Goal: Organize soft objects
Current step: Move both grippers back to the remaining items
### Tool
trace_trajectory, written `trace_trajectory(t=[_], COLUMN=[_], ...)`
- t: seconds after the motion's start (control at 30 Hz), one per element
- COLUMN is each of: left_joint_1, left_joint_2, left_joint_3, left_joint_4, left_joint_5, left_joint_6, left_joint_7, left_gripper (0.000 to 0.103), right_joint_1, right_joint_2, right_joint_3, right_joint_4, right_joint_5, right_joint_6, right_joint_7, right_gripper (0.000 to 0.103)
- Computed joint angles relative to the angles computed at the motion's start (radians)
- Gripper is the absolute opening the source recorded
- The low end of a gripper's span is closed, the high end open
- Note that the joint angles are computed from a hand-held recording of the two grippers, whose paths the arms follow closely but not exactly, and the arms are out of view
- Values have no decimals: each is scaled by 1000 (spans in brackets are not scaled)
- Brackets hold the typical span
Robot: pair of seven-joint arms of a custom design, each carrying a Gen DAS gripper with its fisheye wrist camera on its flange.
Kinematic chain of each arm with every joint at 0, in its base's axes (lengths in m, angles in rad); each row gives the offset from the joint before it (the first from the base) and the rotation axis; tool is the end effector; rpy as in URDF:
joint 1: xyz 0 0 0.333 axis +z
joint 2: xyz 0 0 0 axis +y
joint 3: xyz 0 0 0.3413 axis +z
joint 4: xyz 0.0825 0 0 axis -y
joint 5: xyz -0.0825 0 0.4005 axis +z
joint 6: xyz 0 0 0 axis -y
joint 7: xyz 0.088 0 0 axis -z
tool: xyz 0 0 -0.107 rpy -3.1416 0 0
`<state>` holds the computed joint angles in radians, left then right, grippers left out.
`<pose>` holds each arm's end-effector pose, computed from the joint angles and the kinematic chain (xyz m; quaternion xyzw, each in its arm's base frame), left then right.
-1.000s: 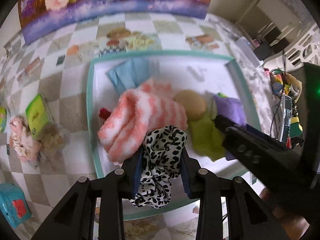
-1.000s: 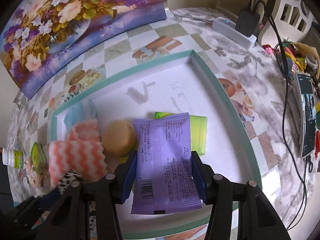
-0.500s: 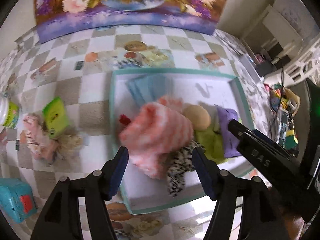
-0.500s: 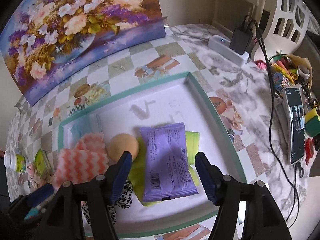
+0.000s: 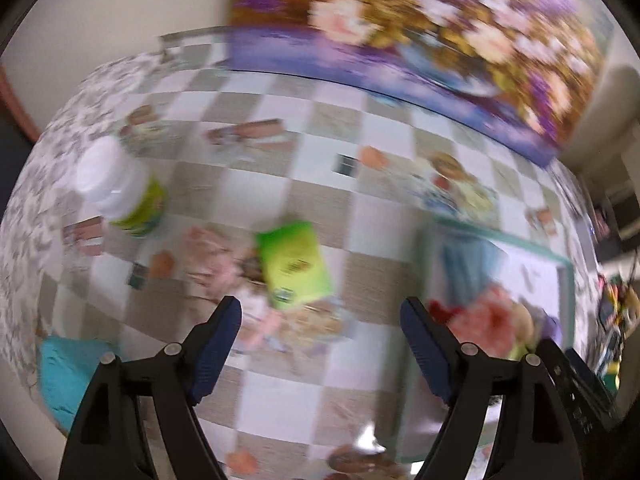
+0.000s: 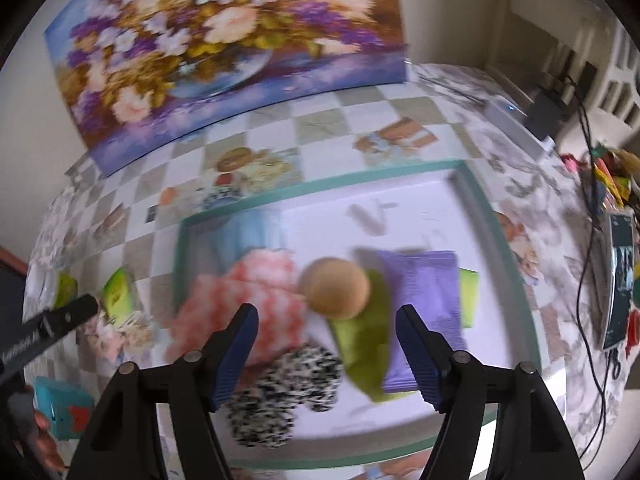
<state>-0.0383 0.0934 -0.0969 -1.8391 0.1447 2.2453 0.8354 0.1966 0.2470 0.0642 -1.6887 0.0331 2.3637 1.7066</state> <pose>0.6295 -0.0794 0.5263 -0.8554 0.4905 -0.1262 0.1083 0.6690 0.1746 0.5174 -0.7248 0.6550 -0.1000 0.1887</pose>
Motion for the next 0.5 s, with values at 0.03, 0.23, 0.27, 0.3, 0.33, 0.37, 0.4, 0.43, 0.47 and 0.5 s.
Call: trace_trajectory(t=[0.03, 0.23, 0.27, 0.3, 0.33, 0.37, 0.4, 0.43, 0.47, 0.5], left_joint_1=[3, 41, 48, 56, 63, 71, 77, 83, 90, 96], left_joint_2=[-6, -53, -60, -70, -76, -83, -85, -88, -92, -92], left_joint_3=[6, 26, 27, 29, 30, 31, 31, 31, 33, 34], left_joint_4=[-5, -63, -73, -85, -94, -103, -108, -113, -121, -126], left_joint_5=[12, 53, 52, 50, 47, 43, 39, 34, 25, 15], left_joint_6=[-4, 4, 7, 10, 12, 15, 18, 20, 26, 31], left_joint_7=[-14, -86, -96, -107, -111, -113, -114, -114, -111, -106], left_gripper=[82, 90, 90, 90, 90, 90, 90, 90, 90, 90], right_joint_1=[5, 33, 38, 44, 50, 52, 55, 57, 59, 62], right_joint_2=[-1, -5, -4, -4, -4, -5, -5, -5, -3, 0], right_joint_3=[4, 19, 20, 23, 28, 31, 41, 48, 56, 62], right_joint_4=[0, 1, 2, 3, 2, 2, 1, -1, 0, 3], right_joint_5=[-5, -21, -27, -31, -29, -24, -9, 9, 27, 43], right_joint_6=[3, 19, 19, 19, 24, 27, 36, 46, 53, 59], right_joint_7=[-4, -29, -28, -32, -40, -47, -66, -84, -103, -119], right_gripper=[75, 86, 87, 87, 87, 87, 87, 87, 87, 87])
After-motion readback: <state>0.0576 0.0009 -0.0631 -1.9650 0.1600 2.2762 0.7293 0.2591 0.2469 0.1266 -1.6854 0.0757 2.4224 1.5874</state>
